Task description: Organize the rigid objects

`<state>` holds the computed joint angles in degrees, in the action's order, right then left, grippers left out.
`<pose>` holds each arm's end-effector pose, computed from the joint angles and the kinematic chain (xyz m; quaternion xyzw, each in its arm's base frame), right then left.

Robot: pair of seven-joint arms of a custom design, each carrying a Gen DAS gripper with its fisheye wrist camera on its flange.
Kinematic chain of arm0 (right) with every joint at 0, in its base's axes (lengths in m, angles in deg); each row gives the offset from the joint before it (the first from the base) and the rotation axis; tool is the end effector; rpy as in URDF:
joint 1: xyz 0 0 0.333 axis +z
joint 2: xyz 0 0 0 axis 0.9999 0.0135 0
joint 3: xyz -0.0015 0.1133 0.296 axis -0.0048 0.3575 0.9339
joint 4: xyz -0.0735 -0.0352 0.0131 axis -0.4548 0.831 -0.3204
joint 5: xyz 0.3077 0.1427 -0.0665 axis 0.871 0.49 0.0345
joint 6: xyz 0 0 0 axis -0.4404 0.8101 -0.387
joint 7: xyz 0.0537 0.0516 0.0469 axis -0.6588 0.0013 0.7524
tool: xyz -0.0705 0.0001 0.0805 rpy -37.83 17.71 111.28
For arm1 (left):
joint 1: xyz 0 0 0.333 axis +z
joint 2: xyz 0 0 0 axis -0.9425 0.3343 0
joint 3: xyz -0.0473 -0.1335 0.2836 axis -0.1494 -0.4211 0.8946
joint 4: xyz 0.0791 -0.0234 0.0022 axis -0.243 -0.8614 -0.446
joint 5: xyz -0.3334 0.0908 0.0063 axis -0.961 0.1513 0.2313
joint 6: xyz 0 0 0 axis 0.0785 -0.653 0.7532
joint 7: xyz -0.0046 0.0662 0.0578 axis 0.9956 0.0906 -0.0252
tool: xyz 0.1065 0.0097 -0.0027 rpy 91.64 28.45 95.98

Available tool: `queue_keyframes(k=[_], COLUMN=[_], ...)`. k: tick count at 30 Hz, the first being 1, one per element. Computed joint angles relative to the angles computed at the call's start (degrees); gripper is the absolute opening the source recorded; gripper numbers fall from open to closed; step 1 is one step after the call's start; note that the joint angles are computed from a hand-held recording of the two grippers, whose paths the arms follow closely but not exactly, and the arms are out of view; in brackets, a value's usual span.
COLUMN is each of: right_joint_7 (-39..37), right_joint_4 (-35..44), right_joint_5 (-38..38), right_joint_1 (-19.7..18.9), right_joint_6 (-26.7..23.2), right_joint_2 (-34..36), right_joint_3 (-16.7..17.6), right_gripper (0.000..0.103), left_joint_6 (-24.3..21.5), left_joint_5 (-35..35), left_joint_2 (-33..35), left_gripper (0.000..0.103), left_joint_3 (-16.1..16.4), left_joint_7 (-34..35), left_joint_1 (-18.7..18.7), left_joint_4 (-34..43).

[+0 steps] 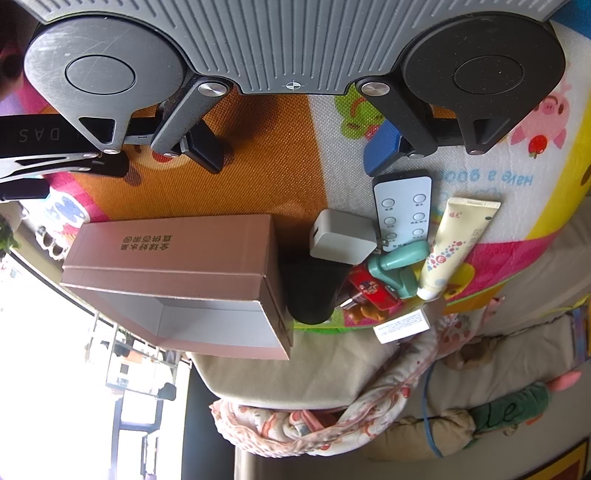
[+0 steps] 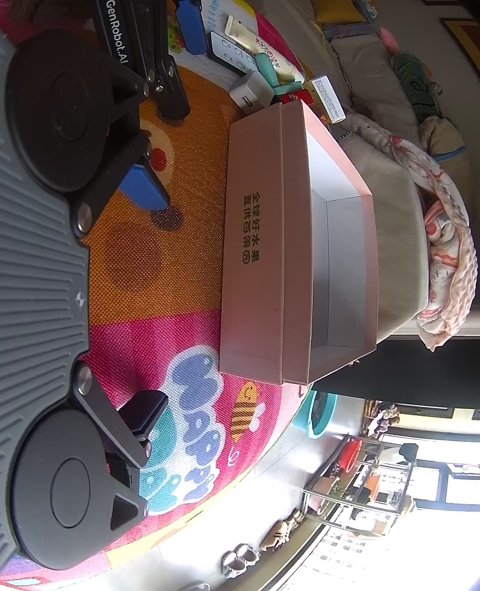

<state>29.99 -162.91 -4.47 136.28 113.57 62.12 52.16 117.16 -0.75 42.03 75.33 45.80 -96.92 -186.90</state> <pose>0.5609 0.4646 0.3783 -0.7882 0.4752 -0.1951 0.3389 0.4715 -0.3416 0.3823 -0.7367 0.5084 -0.2740 0.3518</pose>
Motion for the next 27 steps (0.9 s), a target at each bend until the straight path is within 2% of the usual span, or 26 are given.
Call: queue_keyframes(k=[3, 5, 9, 11, 13, 18, 20, 22, 25, 26, 27], right_joint_7=[-2.5, -4.3, -8.9, -9.9, -9.6, -10.9, -11.6, -11.8, -12.3, -13.0, -14.7], right_joint_4=[0.8, 0.8, 0.6, 0.6, 0.2, -1.5, -1.5, -1.4, -1.2, -1.2, -1.2], right_joint_5=[0.8, 1.4, 2.4, 3.0, 3.3, 5.0, 5.5, 5.8, 6.1, 6.3, 6.4], right_joint_1=[-2.2, -3.4, -5.3, -5.3, -4.4, -4.7, -4.7, -4.6, -4.5, -4.9, -5.9], right_joint_6=[-1.0, -0.9, -1.3, -1.2, -0.3, 1.3, 1.3, 1.2, 1.0, 1.2, 1.7], right_joint_2=[0.1, 0.0, -0.4, -0.3, -0.4, -1.0, -1.1, -1.0, -1.0, -1.0, -1.1], right_joint_3=[2.7, 4.3, 6.8, 6.8, 5.8, 6.1, 6.2, 6.0, 6.0, 6.6, 8.1], right_gripper=[0.103, 0.103, 0.103, 0.103, 0.103, 0.103, 0.103, 0.103, 0.103, 0.103, 0.102], left_joint_6=[2.6, 3.2, -1.2, -1.9, 0.5, 15.3, 18.5, 18.3, 17.4, 18.1, 19.1], left_joint_5=[3.3, 4.2, 6.9, 7.5, 7.1, 3.5, 1.5, -0.1, 4.9, 6.0, 7.0], left_joint_2=[-1.7, -2.8, -6.9, -9.5, -11.2, -9.1, -7.1, -5.7, -5.6, -5.9, -6.5], left_gripper=[0.084, 0.080, 0.080, 0.080, 0.078, 0.076, 0.076, 0.072, 0.046, 0.042, 0.041], left_joint_3=[0.4, 0.2, -0.4, -0.2, 0.6, 3.8, 4.3, 4.6, 5.3, 5.3, 5.2], left_joint_7=[-5.6, -6.3, -5.4, -3.8, -1.6, 2.9, 5.5, 7.0, 2.2, 0.8, -1.3], left_joint_1=[0.6, 1.2, 1.7, 3.8, 6.9, 15.9, 17.5, 17.7, 17.0, 17.2, 17.3], left_joint_4=[-2.4, -3.7, -6.9, -8.8, -9.7, -8.1, -6.8, -6.0, -6.6, -7.1, -8.0])
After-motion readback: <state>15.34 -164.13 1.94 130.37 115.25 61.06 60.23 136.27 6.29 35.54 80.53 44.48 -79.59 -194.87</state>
